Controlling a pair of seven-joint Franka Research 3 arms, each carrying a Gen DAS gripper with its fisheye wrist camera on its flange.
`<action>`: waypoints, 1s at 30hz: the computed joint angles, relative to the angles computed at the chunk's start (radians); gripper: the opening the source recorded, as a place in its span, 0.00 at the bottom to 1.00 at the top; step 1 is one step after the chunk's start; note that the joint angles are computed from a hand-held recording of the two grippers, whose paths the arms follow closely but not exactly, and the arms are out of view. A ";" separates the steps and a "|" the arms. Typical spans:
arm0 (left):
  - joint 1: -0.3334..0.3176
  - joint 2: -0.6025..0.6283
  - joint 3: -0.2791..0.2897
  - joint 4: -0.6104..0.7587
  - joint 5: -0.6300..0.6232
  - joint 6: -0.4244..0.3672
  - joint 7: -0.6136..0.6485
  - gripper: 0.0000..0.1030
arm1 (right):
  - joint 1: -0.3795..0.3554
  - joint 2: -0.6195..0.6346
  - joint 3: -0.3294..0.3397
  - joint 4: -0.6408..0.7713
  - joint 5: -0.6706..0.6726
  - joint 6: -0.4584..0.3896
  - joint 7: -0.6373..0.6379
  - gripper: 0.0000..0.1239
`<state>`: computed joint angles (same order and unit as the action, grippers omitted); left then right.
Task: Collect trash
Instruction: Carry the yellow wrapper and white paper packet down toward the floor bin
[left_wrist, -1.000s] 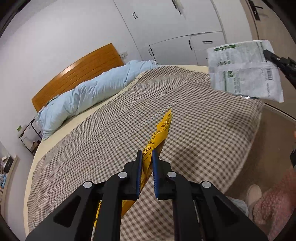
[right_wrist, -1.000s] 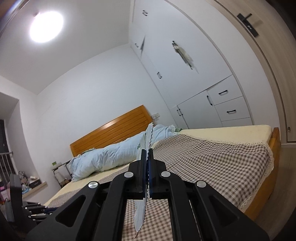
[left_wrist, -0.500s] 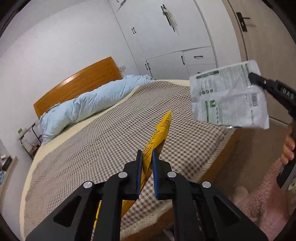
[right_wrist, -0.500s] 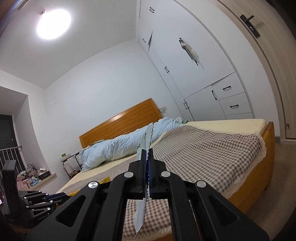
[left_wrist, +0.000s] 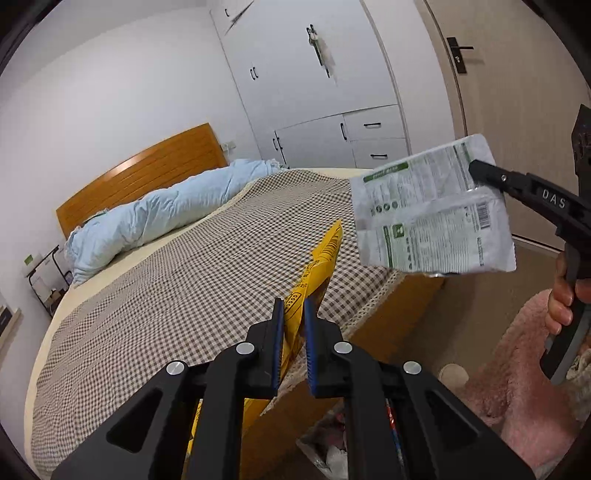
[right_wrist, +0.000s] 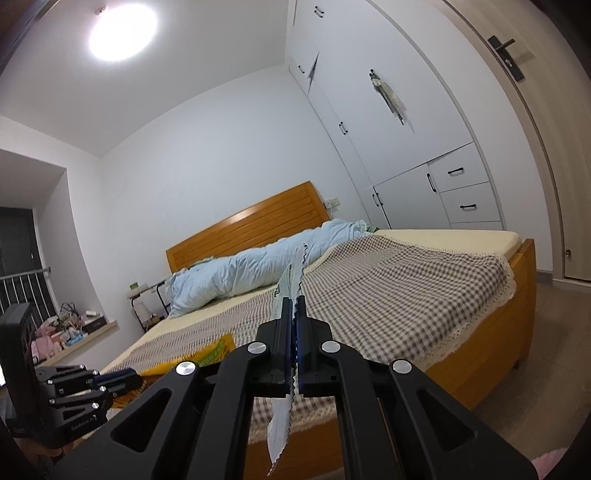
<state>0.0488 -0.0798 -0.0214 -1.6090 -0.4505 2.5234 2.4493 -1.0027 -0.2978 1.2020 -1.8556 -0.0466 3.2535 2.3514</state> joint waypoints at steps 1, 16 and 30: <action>-0.001 -0.014 0.002 -0.020 -0.016 0.002 0.010 0.08 | 0.032 -0.002 -0.027 -0.012 0.002 -0.002 -0.006 0.02; -0.057 -0.138 0.070 -0.221 -0.092 -0.010 0.088 0.08 | 0.455 -0.026 -0.382 -0.167 -0.034 -0.047 -0.032 0.02; -0.050 -0.121 0.091 -0.322 -0.134 -0.076 0.133 0.08 | 0.717 0.065 -0.569 -0.215 -0.146 -0.147 -0.002 0.02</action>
